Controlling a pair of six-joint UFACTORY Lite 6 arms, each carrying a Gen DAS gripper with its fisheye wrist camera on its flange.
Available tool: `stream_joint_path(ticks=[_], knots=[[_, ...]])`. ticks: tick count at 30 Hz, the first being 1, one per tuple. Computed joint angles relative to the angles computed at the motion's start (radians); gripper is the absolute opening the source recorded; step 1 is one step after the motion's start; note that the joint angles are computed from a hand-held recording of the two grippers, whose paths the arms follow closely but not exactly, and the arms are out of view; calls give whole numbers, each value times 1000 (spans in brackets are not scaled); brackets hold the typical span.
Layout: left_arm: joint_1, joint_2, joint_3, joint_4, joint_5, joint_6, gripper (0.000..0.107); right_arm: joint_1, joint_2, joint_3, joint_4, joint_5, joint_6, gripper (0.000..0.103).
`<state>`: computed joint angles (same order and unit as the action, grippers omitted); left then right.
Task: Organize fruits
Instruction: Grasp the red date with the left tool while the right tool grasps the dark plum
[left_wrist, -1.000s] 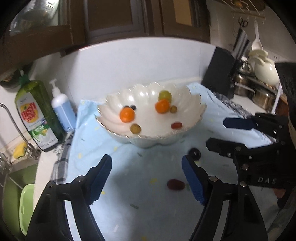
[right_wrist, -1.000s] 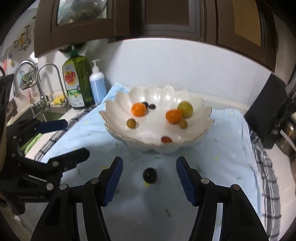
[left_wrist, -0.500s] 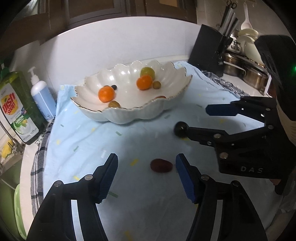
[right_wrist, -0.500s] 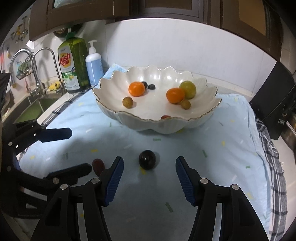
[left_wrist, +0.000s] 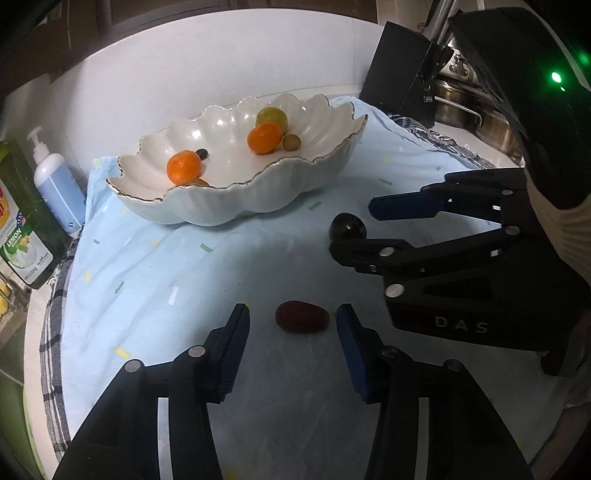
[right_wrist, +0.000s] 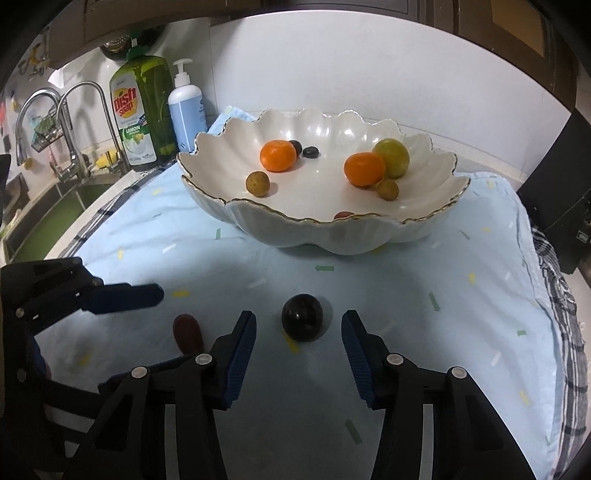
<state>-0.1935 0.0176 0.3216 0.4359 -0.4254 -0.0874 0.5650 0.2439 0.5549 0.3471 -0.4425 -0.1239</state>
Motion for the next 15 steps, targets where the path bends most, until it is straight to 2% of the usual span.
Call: stream_joint_path(ticks=[9,12,15], knots=[[18,59,42,132,5,-120,30,-30,81,62,-87,25,78,38],[22,63,47,146,4,-137,29,-35,88,70,-100,29,91,29],[38,57,48,180,2,-177,28,-41,90,72,-104,28,94,26]])
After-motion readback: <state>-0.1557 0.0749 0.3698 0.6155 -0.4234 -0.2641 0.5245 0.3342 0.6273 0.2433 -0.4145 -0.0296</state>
